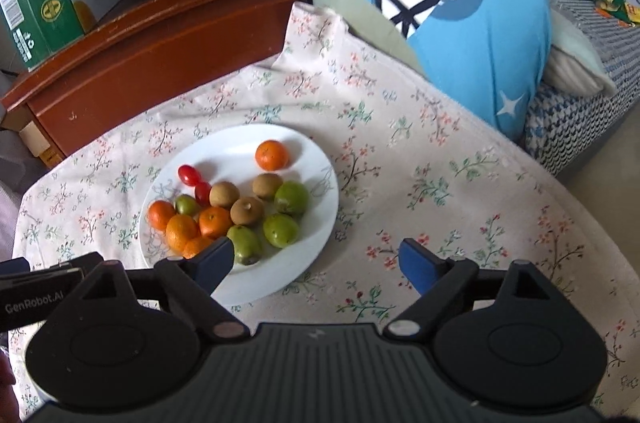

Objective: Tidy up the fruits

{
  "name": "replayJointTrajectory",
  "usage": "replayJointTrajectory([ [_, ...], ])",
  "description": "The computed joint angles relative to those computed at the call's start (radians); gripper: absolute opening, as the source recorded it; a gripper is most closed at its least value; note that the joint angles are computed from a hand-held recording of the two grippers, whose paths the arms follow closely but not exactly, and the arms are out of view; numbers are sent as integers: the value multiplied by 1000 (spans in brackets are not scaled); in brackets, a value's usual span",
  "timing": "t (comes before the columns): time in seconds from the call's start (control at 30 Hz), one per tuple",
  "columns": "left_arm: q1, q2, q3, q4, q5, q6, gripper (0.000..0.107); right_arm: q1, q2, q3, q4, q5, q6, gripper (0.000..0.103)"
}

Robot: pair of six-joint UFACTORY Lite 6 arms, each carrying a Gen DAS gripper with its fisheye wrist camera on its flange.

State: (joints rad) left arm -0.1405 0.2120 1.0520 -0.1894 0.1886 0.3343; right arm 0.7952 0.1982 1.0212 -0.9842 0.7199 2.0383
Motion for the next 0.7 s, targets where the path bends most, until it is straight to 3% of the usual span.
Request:
replayJointTrajectory([
  [0.17, 0, 8, 2, -36, 9, 28, 98, 2, 51, 36, 17, 5, -27, 92],
  [0.37, -18, 17, -1, 68, 2, -71, 98, 3, 95, 69, 35, 5, -57, 92],
  [0.7, -31, 37, -6, 86, -18, -77, 98, 1, 146, 115, 64, 8, -116, 92],
])
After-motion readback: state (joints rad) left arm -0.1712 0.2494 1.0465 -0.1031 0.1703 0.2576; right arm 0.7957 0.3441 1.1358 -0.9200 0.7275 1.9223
